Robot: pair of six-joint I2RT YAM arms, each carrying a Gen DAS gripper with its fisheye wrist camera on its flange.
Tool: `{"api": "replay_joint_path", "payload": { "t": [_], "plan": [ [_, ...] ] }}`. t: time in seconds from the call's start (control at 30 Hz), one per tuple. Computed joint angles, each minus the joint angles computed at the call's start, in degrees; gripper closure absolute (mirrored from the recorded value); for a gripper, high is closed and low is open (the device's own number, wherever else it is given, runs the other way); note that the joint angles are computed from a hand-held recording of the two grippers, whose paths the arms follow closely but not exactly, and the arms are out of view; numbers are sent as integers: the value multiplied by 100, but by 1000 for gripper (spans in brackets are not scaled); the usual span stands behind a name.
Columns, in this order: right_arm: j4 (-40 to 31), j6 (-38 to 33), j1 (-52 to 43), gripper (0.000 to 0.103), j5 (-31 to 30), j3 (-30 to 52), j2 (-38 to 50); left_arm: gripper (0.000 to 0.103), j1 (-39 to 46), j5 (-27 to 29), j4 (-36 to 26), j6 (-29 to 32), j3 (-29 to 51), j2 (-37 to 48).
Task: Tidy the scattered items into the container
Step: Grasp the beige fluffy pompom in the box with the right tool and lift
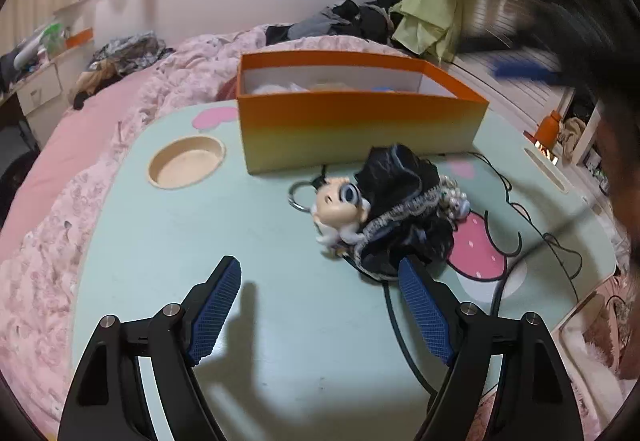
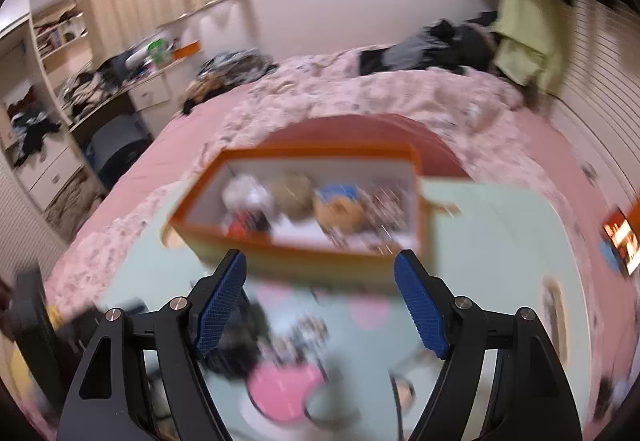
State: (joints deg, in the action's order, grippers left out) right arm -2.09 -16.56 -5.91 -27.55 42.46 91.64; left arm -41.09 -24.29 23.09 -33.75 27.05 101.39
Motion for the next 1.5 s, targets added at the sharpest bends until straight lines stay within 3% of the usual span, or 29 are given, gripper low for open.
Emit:
{"api": "replay_joint_path", "payload": {
  "t": [0.17,0.4,0.53,0.6,0.77,0.93,1.03,1.17,1.37,1.5],
  "plan": [
    [-1331,176,1014,55,822,2255,1778,22,-103,-69,235,-91,-83,138],
    [-2332,532,1519,56,1305,4139,3405,22,180,-14,449,51,-581,-632],
    [-2441,556,1648,56,1590,4396,3685,22,434,-7,444,70,-825,-1087],
    [-2679,531,1708,71,1779,4677,3967,22,569,43,473,84,-909,-1204],
    [-2147,518,1580,71,1478,3960,3425,22,834,206,549,110,-1026,-1340],
    [-1497,393,1295,71,934,2698,2078,22,1044,321,602,197,-1082,-1396],
    [-1540,77,901,71,356,1849,1052,22,1187,412,637,213,-1074,-1339],
    [-1640,-520,385,71,193,887,195,22,1317,544,648,197,-1009,-1181],
    [-733,-909,-242,71,501,-221,521,22,1292,590,618,184,-903,-995],
    [-378,-807,-301,70,523,-324,909,22,1202,585,588,199,-848,-922]
  ]
}}
